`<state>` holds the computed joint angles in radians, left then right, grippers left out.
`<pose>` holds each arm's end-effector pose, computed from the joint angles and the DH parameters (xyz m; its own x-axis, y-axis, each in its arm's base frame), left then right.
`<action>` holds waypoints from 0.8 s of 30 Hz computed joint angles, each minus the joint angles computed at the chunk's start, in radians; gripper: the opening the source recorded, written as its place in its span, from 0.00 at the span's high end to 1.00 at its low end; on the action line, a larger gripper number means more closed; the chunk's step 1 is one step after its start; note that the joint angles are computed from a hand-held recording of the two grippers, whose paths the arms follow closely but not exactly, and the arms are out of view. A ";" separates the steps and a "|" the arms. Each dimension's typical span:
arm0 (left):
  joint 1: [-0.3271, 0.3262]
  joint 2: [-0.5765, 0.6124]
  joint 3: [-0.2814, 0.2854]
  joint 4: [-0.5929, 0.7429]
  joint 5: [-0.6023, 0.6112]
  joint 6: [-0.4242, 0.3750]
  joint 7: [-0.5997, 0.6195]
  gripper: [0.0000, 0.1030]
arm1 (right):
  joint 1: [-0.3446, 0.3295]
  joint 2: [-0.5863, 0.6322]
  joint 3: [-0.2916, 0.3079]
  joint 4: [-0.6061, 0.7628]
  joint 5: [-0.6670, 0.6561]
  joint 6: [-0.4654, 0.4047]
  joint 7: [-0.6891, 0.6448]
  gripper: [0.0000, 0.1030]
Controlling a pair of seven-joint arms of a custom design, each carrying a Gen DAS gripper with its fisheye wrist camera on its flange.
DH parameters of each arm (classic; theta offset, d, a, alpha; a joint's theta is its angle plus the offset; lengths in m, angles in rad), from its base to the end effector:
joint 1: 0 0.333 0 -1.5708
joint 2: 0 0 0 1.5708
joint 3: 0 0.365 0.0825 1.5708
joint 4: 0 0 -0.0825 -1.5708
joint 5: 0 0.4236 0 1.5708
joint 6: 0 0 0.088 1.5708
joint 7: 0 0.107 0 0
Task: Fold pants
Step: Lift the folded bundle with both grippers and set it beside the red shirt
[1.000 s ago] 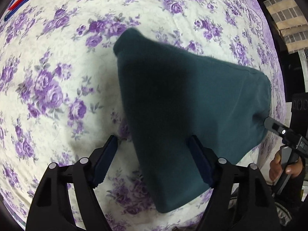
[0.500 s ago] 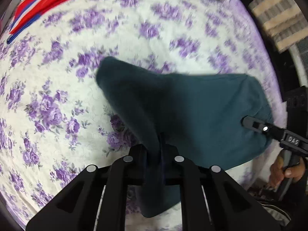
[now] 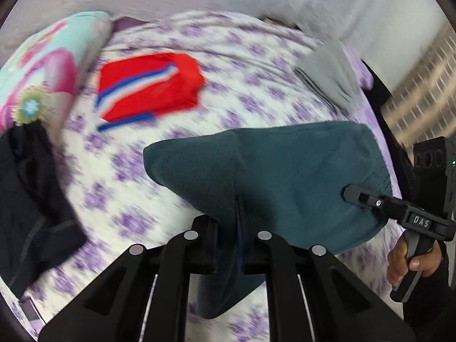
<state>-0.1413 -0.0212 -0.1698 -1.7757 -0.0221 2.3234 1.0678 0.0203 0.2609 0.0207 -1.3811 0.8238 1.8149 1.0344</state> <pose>0.6071 -0.1968 0.6605 0.1239 -0.9533 0.2754 -0.8520 -0.2445 -0.4629 0.7063 0.0874 0.6530 0.4825 -0.6526 -0.5842 -0.8602 -0.2272 -0.4565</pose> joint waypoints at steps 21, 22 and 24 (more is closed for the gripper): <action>0.079 0.081 0.019 -0.076 0.160 -0.193 -0.285 0.36 | 0.247 0.214 -0.062 0.108 -0.678 0.245 0.212 0.27; 0.076 0.066 0.017 -0.084 0.170 -0.185 -0.279 0.37 | 0.234 0.219 -0.059 0.132 -0.656 0.205 0.240 0.27; 0.066 0.030 0.013 -0.113 0.211 -0.162 -0.311 0.37 | 0.225 0.202 -0.055 0.133 -0.652 0.181 0.247 0.27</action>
<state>-0.0751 0.0088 -0.1568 -1.8889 0.1890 2.1618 0.7568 0.2450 0.4628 -0.0340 -1.2486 0.1714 1.9959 1.2814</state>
